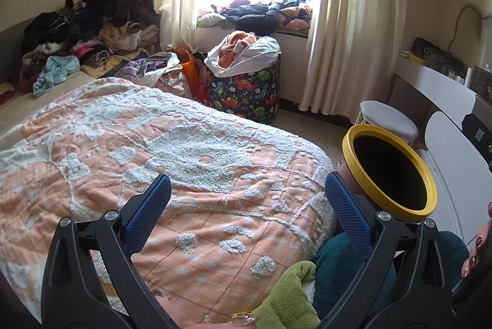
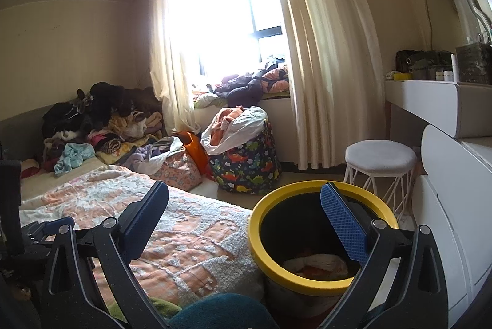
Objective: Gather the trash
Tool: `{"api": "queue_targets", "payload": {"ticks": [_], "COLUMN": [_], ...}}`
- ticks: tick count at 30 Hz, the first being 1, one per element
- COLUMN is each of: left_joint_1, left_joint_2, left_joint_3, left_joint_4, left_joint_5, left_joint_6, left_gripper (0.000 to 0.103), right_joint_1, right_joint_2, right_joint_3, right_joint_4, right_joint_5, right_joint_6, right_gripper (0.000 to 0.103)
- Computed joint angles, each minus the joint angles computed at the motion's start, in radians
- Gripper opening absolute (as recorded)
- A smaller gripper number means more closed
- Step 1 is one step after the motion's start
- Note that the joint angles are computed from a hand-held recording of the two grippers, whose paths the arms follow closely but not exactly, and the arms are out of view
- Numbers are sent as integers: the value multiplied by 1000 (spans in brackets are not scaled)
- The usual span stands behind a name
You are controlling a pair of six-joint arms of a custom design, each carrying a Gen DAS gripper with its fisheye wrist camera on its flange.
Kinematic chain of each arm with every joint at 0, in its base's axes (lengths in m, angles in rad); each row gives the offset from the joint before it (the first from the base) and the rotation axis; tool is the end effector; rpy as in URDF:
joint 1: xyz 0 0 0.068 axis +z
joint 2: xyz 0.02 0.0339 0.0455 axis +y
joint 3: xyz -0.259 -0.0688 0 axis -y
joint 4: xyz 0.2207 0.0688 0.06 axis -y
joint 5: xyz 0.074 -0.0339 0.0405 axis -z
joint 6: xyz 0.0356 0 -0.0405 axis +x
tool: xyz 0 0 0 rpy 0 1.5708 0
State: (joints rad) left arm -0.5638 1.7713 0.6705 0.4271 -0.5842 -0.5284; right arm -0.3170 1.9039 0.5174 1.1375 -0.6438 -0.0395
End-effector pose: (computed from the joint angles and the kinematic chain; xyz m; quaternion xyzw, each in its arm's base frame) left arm 0.2692 -0.1470 0.1330 -0.1096 0.8650 0.0061 0.4896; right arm 0.2950 -0.0743 0.1270 -0.0888 0.7686 0.1426 0.6174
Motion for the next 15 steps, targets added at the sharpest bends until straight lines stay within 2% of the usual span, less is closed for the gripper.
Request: {"api": "queue_targets", "payload": {"ticks": [4,6,8,10,12,13,15], "left_joint_1": [125,252,411,632,883,996,1171], "left_joint_2": [-90,-174,-247,-294,-255,-225,-135], "left_joint_3": [-109,-207,-290,-359,-379,-382,-396], "left_joint_4": [-10,-8,-19,-35,-51,-45,26], "left_joint_5": [61,90,108,144,196,235,269], "left_joint_6": [-85,-114,-108,-72,-18,28,86], "left_gripper": [92,92,92,92,92,92,92], "right_joint_1": [168,310,490,677,847,931,1062], "right_joint_2": [-80,-128,-126,-36,116,199,353], "right_joint_3": [30,83,205,392,610,706,852], "right_joint_4": [-111,-263,-514,-792,-1059,-1149,-1222], "right_joint_5": [15,22,44,72,115,162,247], "right_joint_6": [-32,-67,-135,-186,-236,-258,-279], "right_gripper": [97,97,97,97,97,97,97]}}
